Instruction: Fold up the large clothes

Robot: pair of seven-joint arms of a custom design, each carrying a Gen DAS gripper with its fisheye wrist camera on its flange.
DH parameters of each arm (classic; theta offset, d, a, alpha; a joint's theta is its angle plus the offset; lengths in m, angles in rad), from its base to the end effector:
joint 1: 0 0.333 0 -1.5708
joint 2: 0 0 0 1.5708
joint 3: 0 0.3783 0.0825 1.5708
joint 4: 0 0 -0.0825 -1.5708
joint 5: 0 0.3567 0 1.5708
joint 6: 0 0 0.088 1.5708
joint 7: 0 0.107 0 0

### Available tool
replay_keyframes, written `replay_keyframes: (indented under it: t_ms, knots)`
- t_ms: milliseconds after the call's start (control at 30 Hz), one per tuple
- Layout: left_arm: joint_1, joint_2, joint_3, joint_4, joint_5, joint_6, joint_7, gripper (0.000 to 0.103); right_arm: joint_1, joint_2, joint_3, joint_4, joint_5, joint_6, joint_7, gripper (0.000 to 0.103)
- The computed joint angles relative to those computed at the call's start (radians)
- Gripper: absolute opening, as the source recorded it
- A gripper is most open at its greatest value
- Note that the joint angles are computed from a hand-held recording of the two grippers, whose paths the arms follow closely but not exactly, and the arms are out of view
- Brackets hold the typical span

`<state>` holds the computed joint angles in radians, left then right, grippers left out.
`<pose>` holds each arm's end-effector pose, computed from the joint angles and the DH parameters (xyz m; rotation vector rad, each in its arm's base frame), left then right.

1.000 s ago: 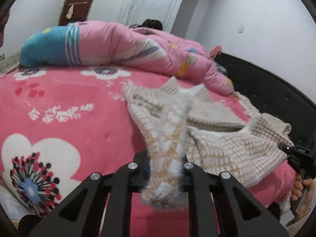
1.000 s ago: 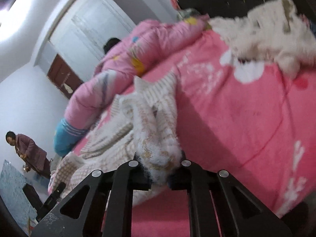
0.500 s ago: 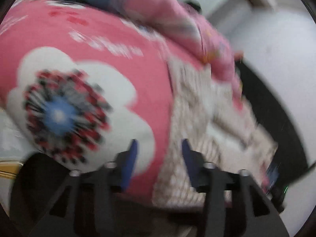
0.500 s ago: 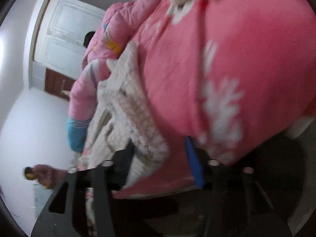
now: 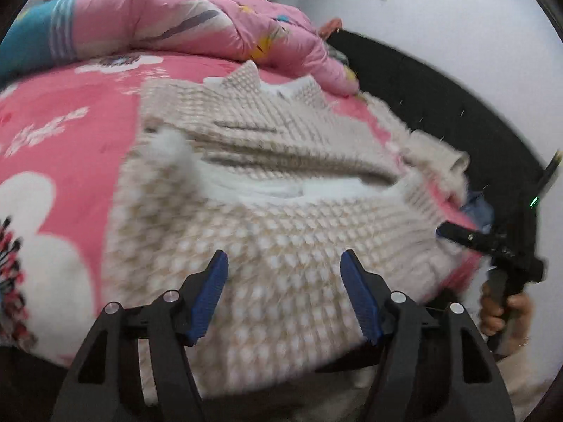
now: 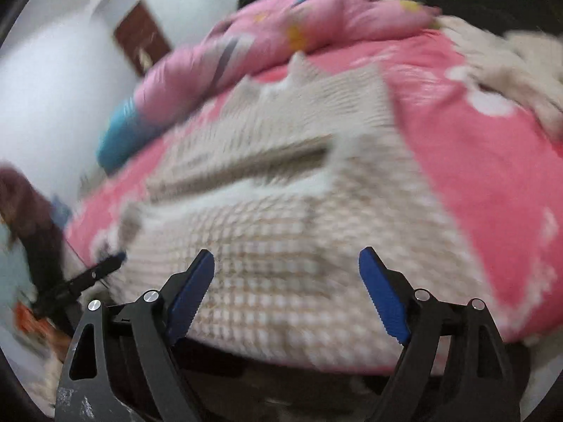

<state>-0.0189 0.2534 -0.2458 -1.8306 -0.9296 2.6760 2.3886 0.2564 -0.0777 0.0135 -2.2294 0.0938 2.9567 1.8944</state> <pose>0.6391 -0.1304 0.5278 -1.5995 2.2321 -1.2635 0.5166 0.1367 0.5788 -1.5590 1.7908 -0.4160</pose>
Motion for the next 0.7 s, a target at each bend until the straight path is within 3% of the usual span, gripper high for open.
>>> replay_keyframes:
  t_ms: [67, 133, 233, 267, 367, 433, 567, 667, 700]
  knots:
    - [-0.043, 0.03, 0.009, 0.007, 0.075, 0.085, -0.032, 0.059, -0.023, 0.038, 0.013, 0.031, -0.089, -0.002, 0.07, 0.08]
    - [-0.083, 0.041, 0.032, -0.01, 0.183, 0.155, -0.11, 0.051, -0.03, 0.06, 0.016, 0.053, -0.11, -0.052, 0.091, 0.059]
    - [-0.103, 0.05, 0.046, -0.024, 0.294, 0.22, -0.189, 0.03, -0.023, 0.07, 0.021, 0.052, 0.033, -0.033, -0.034, 0.018]
    - [-0.102, 0.035, 0.041, -0.048, 0.318, 0.243, -0.194, 0.021, -0.025, 0.065, 0.023, 0.049, -0.004, -0.03, -0.004, 0.005]
    - [-0.079, 0.02, 0.003, -0.07, 0.338, 0.279, -0.179, 0.007, -0.053, 0.026, 0.041, 0.025, -0.291, 0.005, 0.228, 0.002]
    - [-0.093, 0.008, 0.001, -0.096, 0.382, 0.344, -0.175, 0.005, -0.085, 0.009, 0.059, 0.021, -0.472, 0.04, 0.387, 0.002]
    - [-0.088, -0.008, -0.016, -0.113, 0.419, 0.44, -0.172, 0.004, -0.132, -0.021, 0.085, 0.024, -0.694, 0.07, 0.572, 0.002]
    - [-0.042, 0.004, -0.069, -0.083, 0.405, 0.487, -0.15, 0.004, -0.164, -0.003, 0.104, 0.072, -0.868, 0.049, 0.713, 0.002]
    - [-0.065, 0.018, -0.038, -0.063, 0.443, 0.486, -0.182, 0.005, -0.161, 0.015, 0.096, 0.088, -0.893, 0.049, 0.736, 0.002]
